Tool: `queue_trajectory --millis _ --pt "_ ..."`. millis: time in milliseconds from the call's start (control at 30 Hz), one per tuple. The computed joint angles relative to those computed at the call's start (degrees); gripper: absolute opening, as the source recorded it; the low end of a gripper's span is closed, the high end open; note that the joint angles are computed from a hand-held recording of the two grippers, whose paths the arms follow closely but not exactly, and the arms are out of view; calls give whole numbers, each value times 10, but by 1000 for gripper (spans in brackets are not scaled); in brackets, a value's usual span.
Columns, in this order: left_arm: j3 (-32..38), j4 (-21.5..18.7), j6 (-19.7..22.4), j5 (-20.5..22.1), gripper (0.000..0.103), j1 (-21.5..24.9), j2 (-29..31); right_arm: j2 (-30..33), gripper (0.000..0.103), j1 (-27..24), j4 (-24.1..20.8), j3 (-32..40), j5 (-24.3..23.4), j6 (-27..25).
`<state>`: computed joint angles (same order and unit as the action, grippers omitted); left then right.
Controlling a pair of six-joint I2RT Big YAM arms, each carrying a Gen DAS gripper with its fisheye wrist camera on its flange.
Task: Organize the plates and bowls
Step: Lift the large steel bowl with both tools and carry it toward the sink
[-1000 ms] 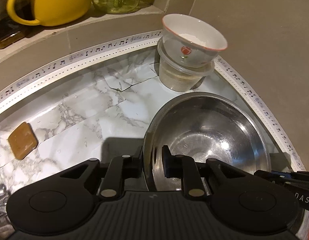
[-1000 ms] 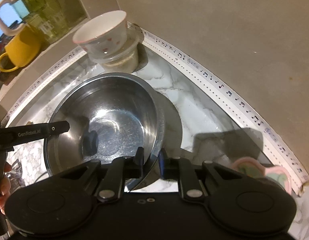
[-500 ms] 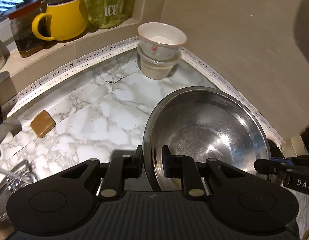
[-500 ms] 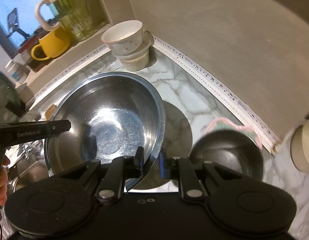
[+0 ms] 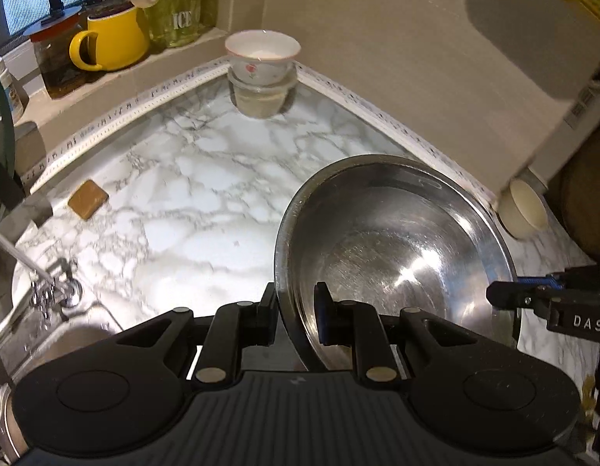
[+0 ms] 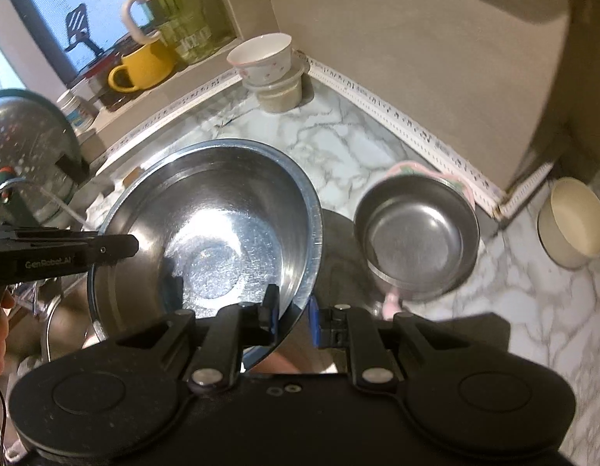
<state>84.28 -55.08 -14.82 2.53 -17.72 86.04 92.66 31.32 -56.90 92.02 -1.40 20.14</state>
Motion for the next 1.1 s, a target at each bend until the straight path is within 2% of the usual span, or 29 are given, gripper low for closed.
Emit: queue_trajectory --millis 367,700,1100 --pt "-77 -10 -6 5 18 -28 -54 -66 16 16 4 -86 -4 16" --pt "-123 -22 -10 -2 18 -48 -79 -96 16 31 1 -137 -11 37" --pt "-133 -20 -15 -22 18 -58 -81 -96 16 37 11 -140 -1 37"
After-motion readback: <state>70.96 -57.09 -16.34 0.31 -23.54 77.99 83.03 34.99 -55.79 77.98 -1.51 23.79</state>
